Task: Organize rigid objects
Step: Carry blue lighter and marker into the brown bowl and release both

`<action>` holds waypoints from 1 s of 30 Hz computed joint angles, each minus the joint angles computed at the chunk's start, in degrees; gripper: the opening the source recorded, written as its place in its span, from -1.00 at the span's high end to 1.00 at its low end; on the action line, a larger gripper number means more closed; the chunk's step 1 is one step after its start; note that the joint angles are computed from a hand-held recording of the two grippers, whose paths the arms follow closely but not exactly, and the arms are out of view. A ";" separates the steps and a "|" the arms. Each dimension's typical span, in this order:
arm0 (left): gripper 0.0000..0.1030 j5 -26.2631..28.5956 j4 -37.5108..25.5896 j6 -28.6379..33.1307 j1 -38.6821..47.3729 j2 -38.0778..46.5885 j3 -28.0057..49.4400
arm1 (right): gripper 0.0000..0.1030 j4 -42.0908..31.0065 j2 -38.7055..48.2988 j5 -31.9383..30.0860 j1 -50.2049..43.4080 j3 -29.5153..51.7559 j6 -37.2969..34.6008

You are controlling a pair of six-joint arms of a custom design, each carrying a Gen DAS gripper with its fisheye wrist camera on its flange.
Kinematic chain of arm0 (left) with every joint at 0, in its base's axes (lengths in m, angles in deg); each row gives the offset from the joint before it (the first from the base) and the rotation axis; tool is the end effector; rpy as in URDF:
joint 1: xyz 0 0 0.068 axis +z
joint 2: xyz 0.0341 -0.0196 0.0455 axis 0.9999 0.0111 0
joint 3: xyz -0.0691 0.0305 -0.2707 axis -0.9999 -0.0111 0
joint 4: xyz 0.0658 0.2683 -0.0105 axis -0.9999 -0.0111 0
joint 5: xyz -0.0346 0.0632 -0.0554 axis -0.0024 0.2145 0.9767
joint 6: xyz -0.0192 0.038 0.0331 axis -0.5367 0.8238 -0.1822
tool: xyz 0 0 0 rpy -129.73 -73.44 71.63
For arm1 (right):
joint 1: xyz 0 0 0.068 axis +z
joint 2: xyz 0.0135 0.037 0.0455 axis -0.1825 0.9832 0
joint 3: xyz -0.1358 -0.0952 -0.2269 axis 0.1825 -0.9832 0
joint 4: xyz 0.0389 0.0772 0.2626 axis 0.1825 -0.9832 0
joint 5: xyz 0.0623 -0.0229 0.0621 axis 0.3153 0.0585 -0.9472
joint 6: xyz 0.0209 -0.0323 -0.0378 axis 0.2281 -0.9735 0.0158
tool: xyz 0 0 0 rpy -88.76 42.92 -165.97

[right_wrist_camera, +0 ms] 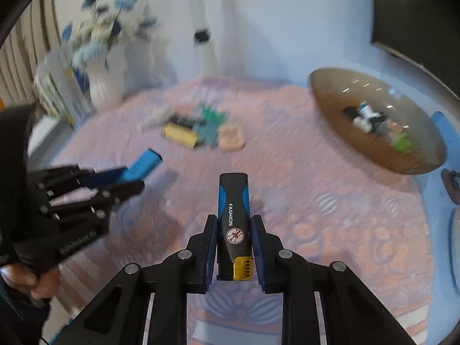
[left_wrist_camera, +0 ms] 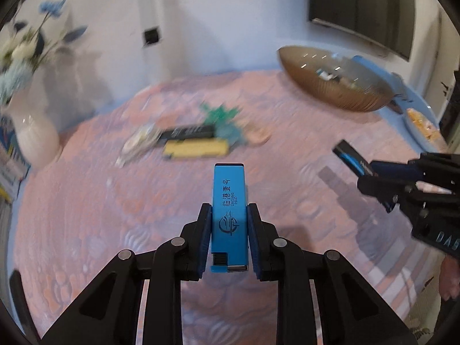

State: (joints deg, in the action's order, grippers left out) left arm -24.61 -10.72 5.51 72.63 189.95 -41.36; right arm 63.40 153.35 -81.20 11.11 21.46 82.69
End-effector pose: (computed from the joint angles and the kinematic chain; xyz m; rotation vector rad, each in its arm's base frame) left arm 0.3279 -0.1033 0.0891 0.6550 2.3476 -0.1926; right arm 0.2656 0.1013 0.0861 -0.0533 2.4405 0.1746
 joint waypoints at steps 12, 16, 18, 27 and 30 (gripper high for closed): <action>0.60 5.02 -14.20 -6.95 -10.87 3.88 25.64 | 0.56 -10.69 -19.26 -3.41 -24.75 1.03 -6.11; 0.60 5.00 -17.86 -10.98 -13.62 11.00 36.60 | 0.56 -13.80 -14.18 -6.38 -32.17 7.15 -6.14; 0.60 4.47 -19.89 -12.08 -14.76 15.13 41.62 | 0.56 -14.41 -11.27 -6.85 -34.05 9.14 -6.11; 0.24 2.06 -23.76 -11.96 -17.41 24.15 51.31 | 0.54 -17.51 2.16 -6.24 -35.67 18.34 -2.67; -0.27 1.39 -22.00 -12.05 -16.52 21.76 48.30 | 0.42 -18.89 2.58 -7.44 -36.64 18.94 -1.99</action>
State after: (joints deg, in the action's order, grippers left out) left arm -23.22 -32.72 -6.55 56.11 211.70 6.94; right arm 44.51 155.93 -88.65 -25.53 40.40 80.70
